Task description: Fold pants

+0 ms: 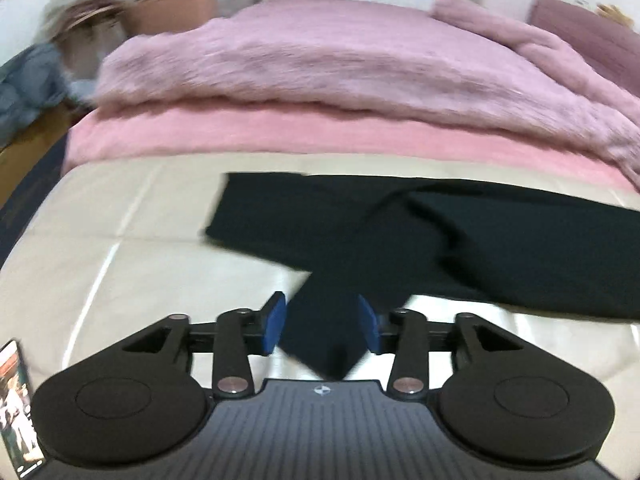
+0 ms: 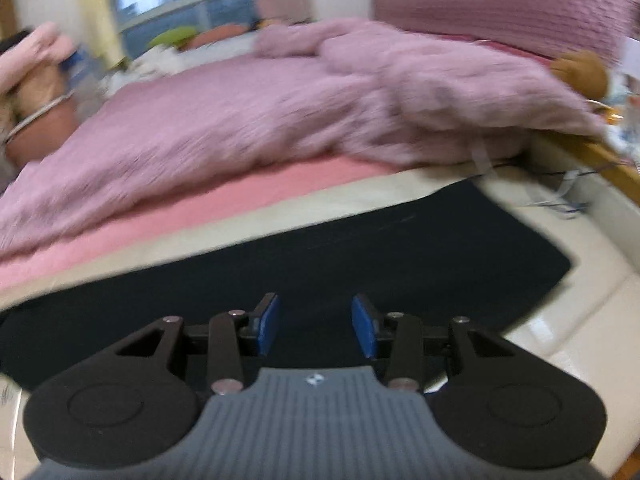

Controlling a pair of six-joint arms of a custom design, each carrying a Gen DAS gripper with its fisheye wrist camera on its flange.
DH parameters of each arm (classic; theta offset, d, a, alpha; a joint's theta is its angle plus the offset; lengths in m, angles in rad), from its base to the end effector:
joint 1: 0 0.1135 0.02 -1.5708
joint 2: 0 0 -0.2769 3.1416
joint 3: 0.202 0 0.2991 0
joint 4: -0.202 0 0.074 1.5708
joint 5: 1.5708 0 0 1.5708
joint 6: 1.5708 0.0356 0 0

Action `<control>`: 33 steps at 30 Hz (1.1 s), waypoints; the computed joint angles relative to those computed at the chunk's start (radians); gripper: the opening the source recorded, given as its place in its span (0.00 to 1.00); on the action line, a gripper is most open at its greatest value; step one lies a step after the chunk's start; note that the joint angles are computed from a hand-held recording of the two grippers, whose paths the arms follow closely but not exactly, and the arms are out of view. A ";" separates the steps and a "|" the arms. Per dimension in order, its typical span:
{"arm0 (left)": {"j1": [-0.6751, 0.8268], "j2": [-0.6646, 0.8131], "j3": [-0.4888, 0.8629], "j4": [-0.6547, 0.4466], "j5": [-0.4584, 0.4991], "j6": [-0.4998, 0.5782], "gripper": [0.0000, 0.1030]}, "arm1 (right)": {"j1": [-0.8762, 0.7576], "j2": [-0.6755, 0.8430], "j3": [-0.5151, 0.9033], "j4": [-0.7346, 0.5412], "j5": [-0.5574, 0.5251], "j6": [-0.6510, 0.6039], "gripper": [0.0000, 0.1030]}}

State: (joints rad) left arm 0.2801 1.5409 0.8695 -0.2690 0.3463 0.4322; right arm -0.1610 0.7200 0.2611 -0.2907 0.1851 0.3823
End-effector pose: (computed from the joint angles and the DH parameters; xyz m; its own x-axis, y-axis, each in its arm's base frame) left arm 0.3319 0.0829 0.1682 -0.7333 0.1990 -0.6501 0.2637 0.9646 -0.0021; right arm 0.1775 -0.0355 0.1458 -0.5156 0.4552 -0.7259 0.5205 0.8394 0.1567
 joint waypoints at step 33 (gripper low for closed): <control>-0.067 0.578 0.884 -0.389 -0.085 0.115 0.00 | 0.243 0.584 0.191 0.214 0.209 -0.008 0.36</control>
State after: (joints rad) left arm 0.2131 2.1193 1.7533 -0.6584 0.2610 0.5477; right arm 0.0824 1.3037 0.4521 -0.0764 0.3941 0.3747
